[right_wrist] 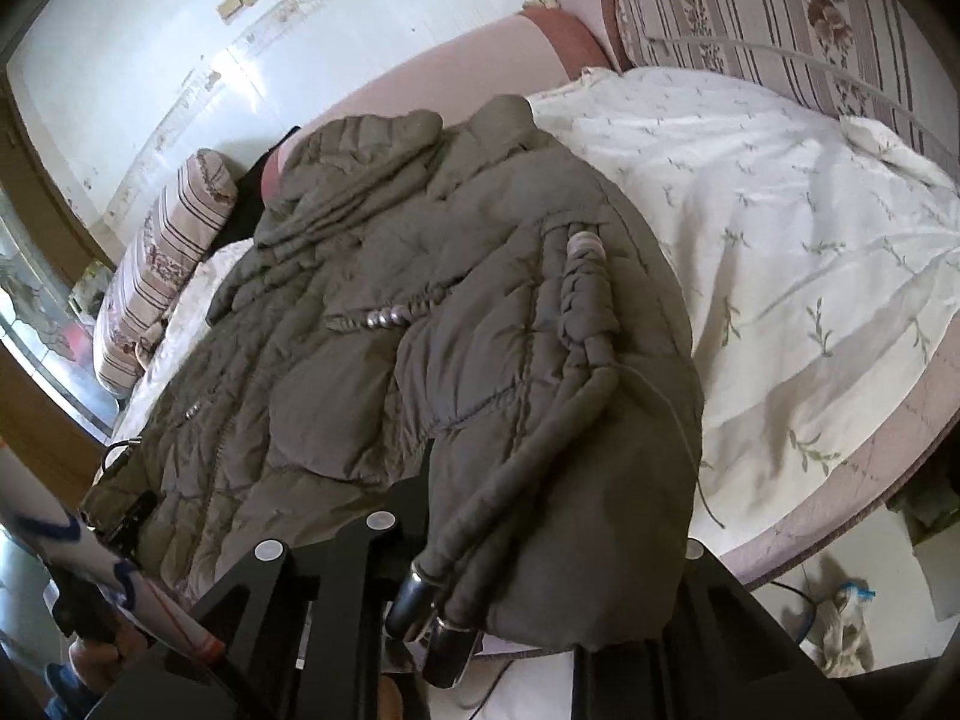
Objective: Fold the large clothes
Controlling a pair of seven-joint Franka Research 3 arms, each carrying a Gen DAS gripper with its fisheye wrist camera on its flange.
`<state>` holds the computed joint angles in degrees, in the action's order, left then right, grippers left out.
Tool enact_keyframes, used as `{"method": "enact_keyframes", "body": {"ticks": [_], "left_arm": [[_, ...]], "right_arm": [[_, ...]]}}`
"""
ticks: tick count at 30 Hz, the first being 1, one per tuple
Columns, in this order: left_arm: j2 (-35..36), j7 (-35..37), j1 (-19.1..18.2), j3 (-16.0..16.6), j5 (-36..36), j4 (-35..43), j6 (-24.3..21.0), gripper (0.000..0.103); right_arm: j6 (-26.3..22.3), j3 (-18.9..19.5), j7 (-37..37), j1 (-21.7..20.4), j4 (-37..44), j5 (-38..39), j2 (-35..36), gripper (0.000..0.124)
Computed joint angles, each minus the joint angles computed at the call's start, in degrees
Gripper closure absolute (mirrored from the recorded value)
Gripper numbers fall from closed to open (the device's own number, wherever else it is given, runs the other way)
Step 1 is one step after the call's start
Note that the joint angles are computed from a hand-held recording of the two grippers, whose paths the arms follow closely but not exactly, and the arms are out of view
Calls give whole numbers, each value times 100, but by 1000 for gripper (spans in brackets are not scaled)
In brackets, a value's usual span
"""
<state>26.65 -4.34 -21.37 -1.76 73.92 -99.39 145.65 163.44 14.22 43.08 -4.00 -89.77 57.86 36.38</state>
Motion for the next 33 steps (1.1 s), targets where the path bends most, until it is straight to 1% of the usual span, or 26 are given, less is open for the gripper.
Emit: {"method": "enact_keyframes", "body": {"ticks": [3, 7, 11, 15, 21, 28, 33], "left_arm": [[-71, -80, -50, 15, 168, -40, -6, 84], [-209, -204, -57, -18, 387, -141, -19, 84], [-389, -363, -31, -84, 619, -284, -9, 85], [-559, -466, 18, -182, 737, -394, -20, 85], [-781, -524, 136, -289, 849, -516, 46, 85], [-959, -487, 251, -355, 877, -433, 96, 84], [-1059, -352, 311, -384, 841, -250, 112, 84]], "right_arm": [[99, 169, -313, -122, -50, 235, -67, 103], [240, 335, -912, -238, -194, 709, -245, 104], [196, 237, -1130, -180, -302, 984, -411, 104], [156, 173, -1572, -152, -451, 1371, -636, 104], [-138, -128, -1821, -28, -676, 1702, -956, 104], [-475, -352, -2158, 20, -622, 2170, -1172, 104], [-582, -479, -2408, 96, -529, 2515, -1343, 104]]}}
